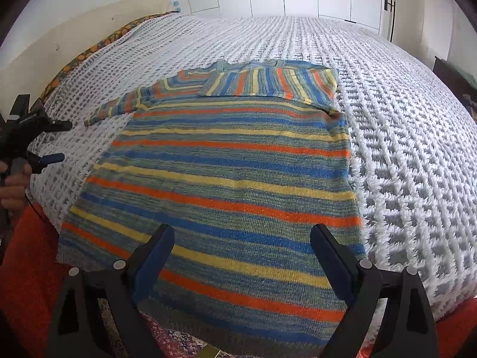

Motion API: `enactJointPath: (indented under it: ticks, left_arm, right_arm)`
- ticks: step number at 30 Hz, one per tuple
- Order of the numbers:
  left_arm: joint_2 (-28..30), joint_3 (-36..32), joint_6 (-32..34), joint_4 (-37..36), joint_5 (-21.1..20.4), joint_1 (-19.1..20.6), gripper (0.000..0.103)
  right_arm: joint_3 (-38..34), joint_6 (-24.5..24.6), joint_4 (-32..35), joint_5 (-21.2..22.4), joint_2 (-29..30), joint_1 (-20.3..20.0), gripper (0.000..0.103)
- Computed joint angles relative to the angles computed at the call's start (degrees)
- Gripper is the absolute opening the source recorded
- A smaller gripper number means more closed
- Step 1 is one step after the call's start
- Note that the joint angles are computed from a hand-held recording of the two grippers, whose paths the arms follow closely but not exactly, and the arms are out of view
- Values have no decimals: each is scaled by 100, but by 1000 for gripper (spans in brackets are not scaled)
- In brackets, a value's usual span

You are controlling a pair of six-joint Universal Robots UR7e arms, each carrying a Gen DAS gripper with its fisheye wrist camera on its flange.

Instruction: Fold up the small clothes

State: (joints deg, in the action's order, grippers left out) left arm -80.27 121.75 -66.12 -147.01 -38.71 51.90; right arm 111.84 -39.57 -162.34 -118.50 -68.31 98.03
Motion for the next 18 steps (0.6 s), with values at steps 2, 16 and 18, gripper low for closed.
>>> enactJointPath:
  ticks: [2,16,18]
  left_arm:
    - [-122,-44,48,-236,-36,363,95]
    - [-62,-464,997,-937,-673,1295,89]
    - [-116,-506,1092,-1045,-911,1442,90]
  right_arm:
    - [-15,20,28,-6,17,-5,92]
    - [-92,-29,103,-165,181,10,92]
    - [-96,-56,116,-171,199,16,92]
